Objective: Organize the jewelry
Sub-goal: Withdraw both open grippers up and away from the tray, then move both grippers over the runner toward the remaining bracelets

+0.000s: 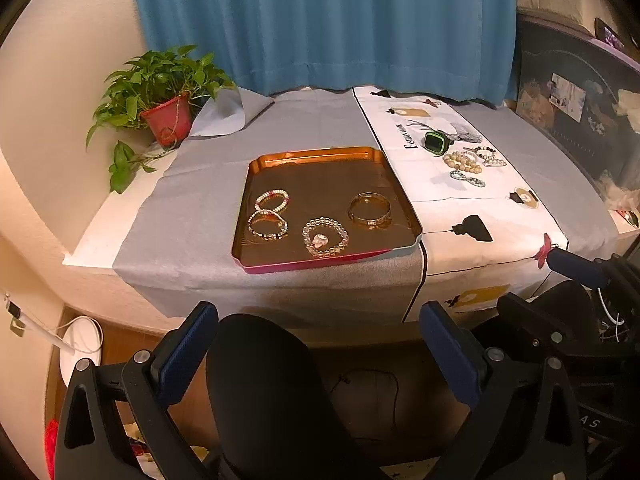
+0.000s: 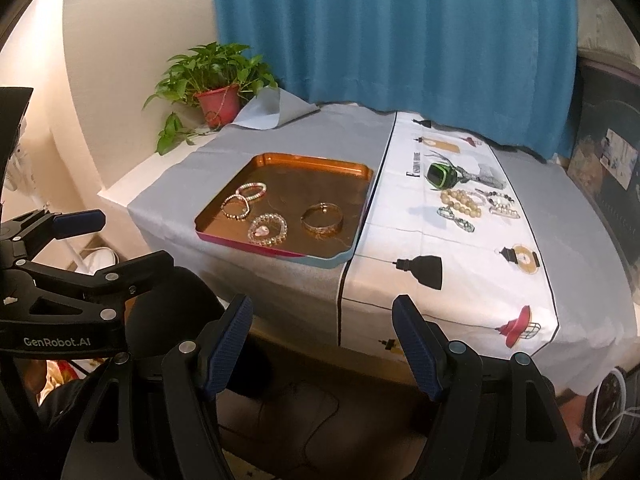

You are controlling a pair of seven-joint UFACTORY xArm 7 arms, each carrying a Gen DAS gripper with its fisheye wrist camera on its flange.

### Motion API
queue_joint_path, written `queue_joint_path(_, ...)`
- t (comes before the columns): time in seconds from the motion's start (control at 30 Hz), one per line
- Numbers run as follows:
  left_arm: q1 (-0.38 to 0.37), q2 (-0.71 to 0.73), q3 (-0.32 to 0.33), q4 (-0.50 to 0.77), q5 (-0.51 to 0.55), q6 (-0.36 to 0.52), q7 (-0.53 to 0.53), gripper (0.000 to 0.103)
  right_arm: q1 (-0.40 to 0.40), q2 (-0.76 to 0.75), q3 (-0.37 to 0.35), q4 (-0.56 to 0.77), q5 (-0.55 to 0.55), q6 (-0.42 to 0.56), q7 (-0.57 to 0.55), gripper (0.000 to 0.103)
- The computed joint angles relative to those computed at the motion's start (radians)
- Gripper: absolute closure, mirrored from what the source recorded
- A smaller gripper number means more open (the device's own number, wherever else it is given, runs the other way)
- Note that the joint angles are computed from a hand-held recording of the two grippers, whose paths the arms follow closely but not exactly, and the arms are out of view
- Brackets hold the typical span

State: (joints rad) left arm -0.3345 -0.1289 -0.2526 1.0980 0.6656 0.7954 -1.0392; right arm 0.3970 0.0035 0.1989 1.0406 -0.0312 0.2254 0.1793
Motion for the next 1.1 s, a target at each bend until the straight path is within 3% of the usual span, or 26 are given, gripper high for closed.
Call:
queue_joint_path(0.33,-0.012,0.054,0.014,0.037,-0.015,0.006,0.027,0.003,-0.008,0.034,-0.007,0.013,0.042,0.011,-0.024,0.030)
queue_joint_path(0.63,-0.041,0.145,0.044,0.119,-0.026,0.020,0.061,0.003,-0.050,0.078,-0.042,0.028,0.033,0.005,0.035,0.030)
queue_joint_path(1.1,-0.126,0.456,0.146,0.480,-0.105,0.039,0.218,0.003,-0.167,0.273,-0.120,0.206,0.035,0.015,0.080,0.030)
